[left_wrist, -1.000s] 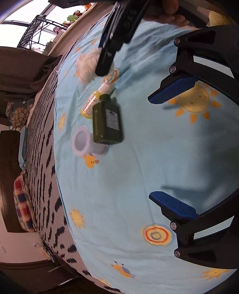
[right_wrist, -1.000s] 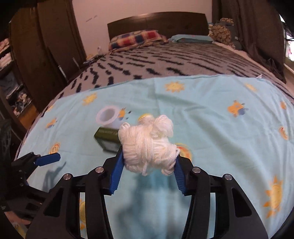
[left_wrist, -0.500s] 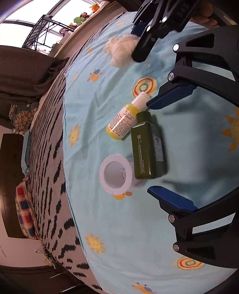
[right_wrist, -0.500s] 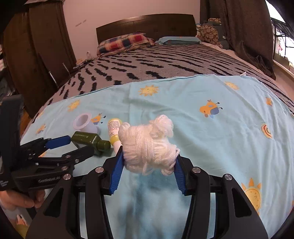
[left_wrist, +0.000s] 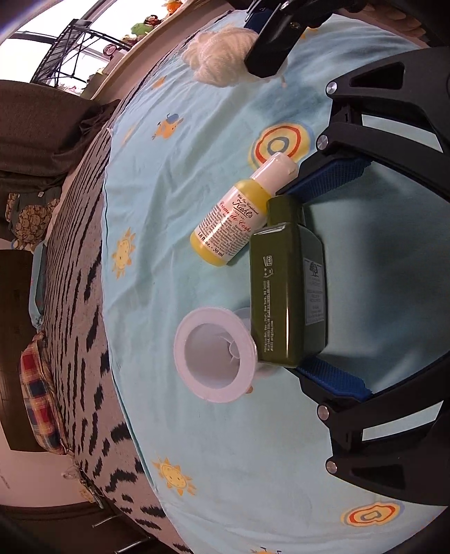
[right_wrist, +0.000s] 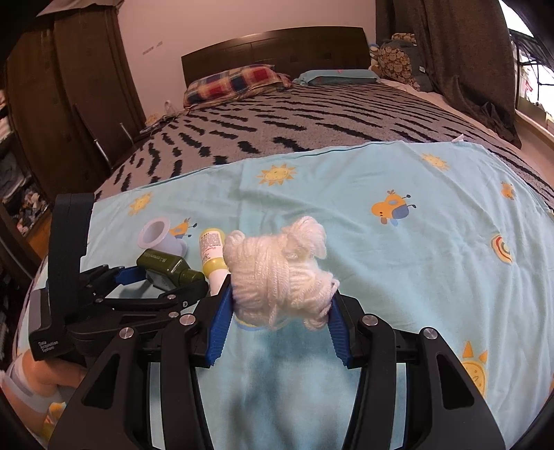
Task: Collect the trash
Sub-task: 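Grasp the white yarn ball with the right tool while the left tool grasps the green bottle, then lower both tools to the bin and release the green bottle and yarn ball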
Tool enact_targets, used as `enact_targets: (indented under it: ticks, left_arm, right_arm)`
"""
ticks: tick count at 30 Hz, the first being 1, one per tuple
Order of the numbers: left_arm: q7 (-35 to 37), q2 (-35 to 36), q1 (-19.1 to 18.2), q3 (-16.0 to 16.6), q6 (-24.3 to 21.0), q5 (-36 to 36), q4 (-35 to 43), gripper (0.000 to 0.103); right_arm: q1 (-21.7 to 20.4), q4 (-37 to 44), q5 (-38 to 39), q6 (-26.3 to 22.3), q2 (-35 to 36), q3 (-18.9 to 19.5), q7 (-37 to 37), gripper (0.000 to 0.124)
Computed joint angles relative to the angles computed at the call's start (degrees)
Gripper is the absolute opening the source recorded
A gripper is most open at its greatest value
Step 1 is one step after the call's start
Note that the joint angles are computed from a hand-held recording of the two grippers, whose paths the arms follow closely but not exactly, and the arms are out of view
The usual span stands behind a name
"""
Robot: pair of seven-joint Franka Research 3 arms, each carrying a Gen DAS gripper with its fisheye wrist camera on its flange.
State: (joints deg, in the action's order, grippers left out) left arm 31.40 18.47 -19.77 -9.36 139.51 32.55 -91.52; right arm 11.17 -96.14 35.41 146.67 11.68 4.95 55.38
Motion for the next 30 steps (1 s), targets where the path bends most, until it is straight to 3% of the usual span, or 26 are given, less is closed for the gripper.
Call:
enact_targets:
  ticks: [7,15,20,30]
  left_arm:
    - [-1.2,-3.9,-0.2,-0.4,-0.2,1.0,-3.9,0.081]
    - [-8.4,-15.8,-0.9,-3.6,-1.2,6.1,-14.9,0.081]
    - [-13.6,-23.5,-1.1,-7.3,-2.0,6.9,-22.2,0.081]
    - [-25.6,-33.5,-3.8,-15.0,-2.1,7.3,-34.3,0.081]
  right_arm:
    - [-0.1,-1.6,0.8,0.0,-2.0,-0.1,-1.4,0.050]
    - [0.6,-9.4,7.2,0.6,-10.8,-0.7,-6.6,0.050]
    - [2.3,-19.4,11.2,-0.2,-20.1,-2.8,-10.4,0.050]
    - [4.6,-40.5,9.3,-0.3,-38.7,-7.2,-12.5,0.051]
